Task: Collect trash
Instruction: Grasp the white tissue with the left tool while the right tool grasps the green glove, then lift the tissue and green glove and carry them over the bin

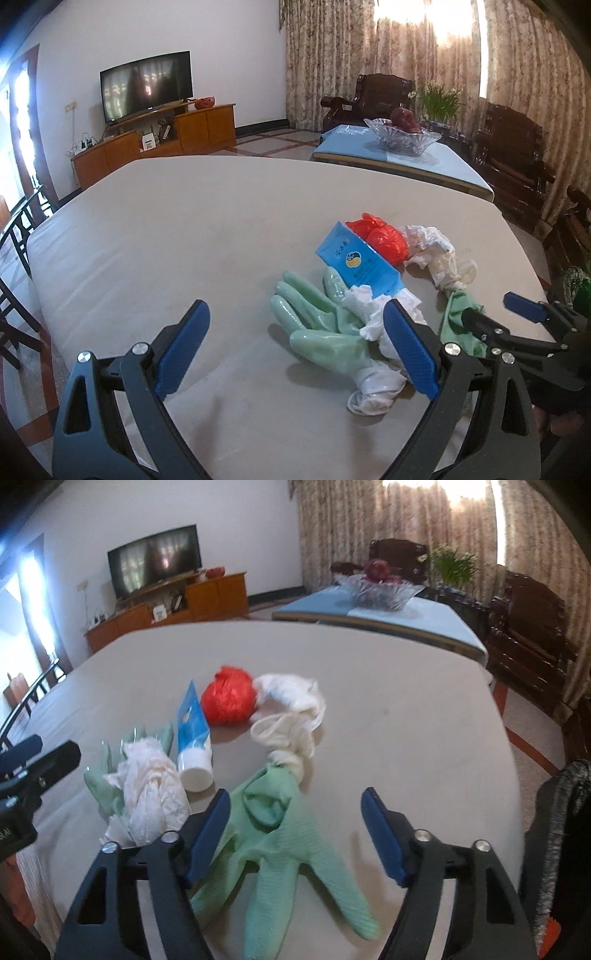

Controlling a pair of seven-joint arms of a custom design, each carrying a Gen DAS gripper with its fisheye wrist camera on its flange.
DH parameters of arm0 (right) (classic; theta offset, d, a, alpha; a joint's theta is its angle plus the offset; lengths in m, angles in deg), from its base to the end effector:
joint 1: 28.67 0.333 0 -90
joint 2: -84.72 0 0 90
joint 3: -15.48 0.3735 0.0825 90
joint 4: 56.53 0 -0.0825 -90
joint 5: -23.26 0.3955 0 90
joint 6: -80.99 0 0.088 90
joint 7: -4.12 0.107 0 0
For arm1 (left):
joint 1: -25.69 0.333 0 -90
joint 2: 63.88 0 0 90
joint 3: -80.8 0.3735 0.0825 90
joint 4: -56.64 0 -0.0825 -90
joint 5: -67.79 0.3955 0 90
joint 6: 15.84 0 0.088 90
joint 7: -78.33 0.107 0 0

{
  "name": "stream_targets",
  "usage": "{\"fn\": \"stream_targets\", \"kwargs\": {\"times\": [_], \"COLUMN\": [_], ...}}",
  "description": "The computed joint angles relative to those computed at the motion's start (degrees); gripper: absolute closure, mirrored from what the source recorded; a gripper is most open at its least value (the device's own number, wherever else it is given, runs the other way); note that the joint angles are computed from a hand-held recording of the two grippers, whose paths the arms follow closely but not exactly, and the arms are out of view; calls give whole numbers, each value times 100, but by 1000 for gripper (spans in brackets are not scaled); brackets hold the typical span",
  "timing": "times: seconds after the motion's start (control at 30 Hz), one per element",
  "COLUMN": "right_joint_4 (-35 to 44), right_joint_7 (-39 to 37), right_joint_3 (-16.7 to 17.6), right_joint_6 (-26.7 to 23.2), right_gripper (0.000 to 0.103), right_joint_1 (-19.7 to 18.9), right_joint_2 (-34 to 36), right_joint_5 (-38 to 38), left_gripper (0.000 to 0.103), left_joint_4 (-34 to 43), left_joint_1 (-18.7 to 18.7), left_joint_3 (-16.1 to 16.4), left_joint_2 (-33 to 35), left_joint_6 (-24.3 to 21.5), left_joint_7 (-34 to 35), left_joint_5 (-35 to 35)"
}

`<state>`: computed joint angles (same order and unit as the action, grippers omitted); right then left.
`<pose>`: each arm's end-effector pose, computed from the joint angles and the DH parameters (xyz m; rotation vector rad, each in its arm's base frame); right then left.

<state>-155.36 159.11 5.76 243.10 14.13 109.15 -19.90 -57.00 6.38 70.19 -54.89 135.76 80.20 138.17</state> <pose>0.5840 0.4451 0.4526 -1.8145 1.5942 -0.6045 0.5419 -0.3341 0.4818 -1.7148 1.6308 -0.7817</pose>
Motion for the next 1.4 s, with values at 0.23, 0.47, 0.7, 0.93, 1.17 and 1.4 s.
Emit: {"fn": "stream_targets", "kwargs": {"times": [0.23, 0.47, 0.7, 0.93, 1.17, 1.4], "right_joint_4": [104, -194, -673, -865, -926, -963], "right_joint_7": [-1337, -1475, -588, -66, 94, 161], "right_joint_3": [572, 131, -282, -68, 281, 393], "right_joint_6": [-55, 230, 193, 90, 56, 65], "right_gripper": [64, 87, 87, 87, 87, 87], "right_joint_1": [-436, -81, 111, -221, -523, -598], "right_joint_2": [169, 20, -449, -698, -731, -784], "right_joint_5": [1284, 1610, 863, 206, -14, -110], "left_gripper": [11, 15, 25, 29, 60, 81], "left_joint_4": [70, 199, 572, 931, 1187, 1113], "left_joint_1": [-31, -92, -259, -496, -604, -835], "left_joint_3": [16, 21, 58, 153, 212, 389], "left_joint_2": [110, 210, 540, 931, 1241, 1105], "left_joint_6": [23, 142, 357, 221, 124, 114], "left_joint_7": [86, 172, 422, 828, 1540, 1284], "left_joint_5": [-39, -52, -152, -526, -1257, -1006]}}
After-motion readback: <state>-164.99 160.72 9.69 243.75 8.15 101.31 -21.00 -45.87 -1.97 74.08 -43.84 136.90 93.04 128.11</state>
